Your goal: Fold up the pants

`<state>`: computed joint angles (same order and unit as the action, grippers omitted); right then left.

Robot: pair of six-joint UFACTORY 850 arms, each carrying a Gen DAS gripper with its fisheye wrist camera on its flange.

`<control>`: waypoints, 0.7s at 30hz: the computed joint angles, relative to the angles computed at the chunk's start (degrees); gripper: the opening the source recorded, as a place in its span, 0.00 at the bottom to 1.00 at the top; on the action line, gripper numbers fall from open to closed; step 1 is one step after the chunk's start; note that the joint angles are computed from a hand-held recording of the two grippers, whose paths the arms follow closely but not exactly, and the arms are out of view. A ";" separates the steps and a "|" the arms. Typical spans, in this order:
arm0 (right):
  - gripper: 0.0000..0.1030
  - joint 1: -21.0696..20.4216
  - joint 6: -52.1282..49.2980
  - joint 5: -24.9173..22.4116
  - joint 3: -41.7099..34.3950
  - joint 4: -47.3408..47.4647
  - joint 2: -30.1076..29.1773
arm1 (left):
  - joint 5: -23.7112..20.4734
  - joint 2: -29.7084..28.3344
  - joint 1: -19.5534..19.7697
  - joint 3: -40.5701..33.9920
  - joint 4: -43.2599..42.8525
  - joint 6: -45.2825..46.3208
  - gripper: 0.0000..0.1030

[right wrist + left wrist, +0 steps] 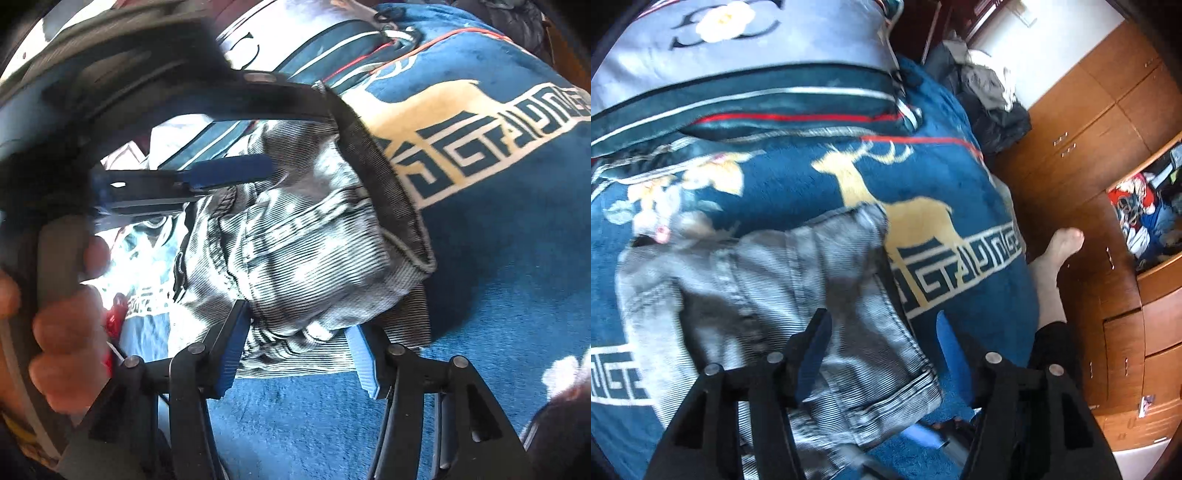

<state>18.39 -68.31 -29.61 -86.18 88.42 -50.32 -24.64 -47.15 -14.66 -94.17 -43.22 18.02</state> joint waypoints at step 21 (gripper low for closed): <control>0.31 -1.90 15.08 -2.13 -11.50 -21.68 -4.92 | 12.37 12.50 3.96 28.33 -23.29 23.16 0.55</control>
